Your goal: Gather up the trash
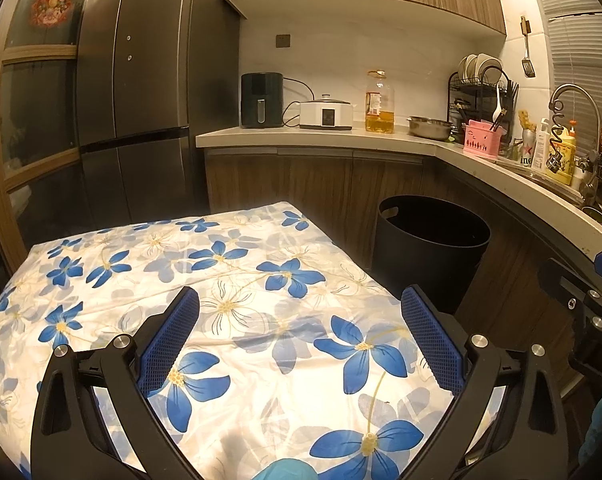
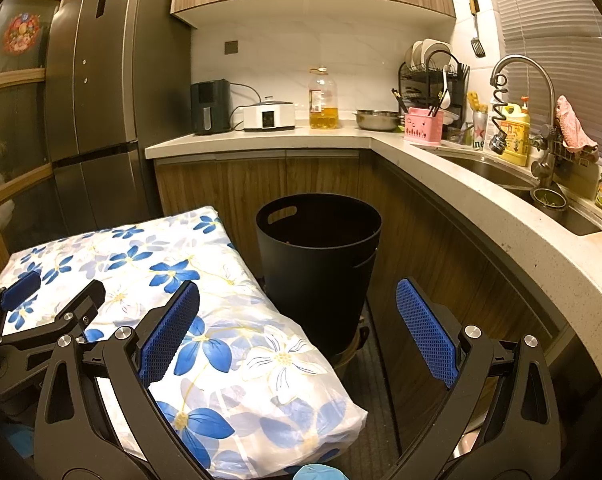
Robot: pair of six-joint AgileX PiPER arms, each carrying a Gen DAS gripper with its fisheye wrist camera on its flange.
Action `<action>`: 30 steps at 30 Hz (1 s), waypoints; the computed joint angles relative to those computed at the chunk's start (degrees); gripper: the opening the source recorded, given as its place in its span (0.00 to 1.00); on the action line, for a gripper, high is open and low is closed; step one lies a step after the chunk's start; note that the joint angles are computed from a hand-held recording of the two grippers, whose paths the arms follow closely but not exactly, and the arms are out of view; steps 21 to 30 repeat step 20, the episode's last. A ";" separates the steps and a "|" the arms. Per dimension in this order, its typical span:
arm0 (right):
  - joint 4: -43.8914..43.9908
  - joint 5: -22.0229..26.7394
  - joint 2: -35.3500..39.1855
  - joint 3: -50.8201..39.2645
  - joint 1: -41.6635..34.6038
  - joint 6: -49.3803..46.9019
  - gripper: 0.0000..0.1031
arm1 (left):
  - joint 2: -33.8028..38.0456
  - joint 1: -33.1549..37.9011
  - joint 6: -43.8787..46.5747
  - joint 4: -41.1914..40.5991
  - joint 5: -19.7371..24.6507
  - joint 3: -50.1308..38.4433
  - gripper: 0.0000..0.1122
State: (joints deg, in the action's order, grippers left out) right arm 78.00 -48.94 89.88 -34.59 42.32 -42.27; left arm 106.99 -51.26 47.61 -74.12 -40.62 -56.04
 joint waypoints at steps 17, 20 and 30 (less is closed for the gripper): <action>0.33 -0.21 -0.32 0.14 0.16 0.05 0.95 | 0.79 -1.12 3.44 -2.39 -1.42 -1.26 0.87; 0.38 -0.25 -0.36 0.15 0.20 0.11 0.95 | 0.50 -0.64 2.87 -2.38 -0.50 -1.12 0.87; 0.38 -0.25 -0.36 0.15 0.20 0.11 0.95 | 0.50 -0.64 2.87 -2.38 -0.50 -1.12 0.87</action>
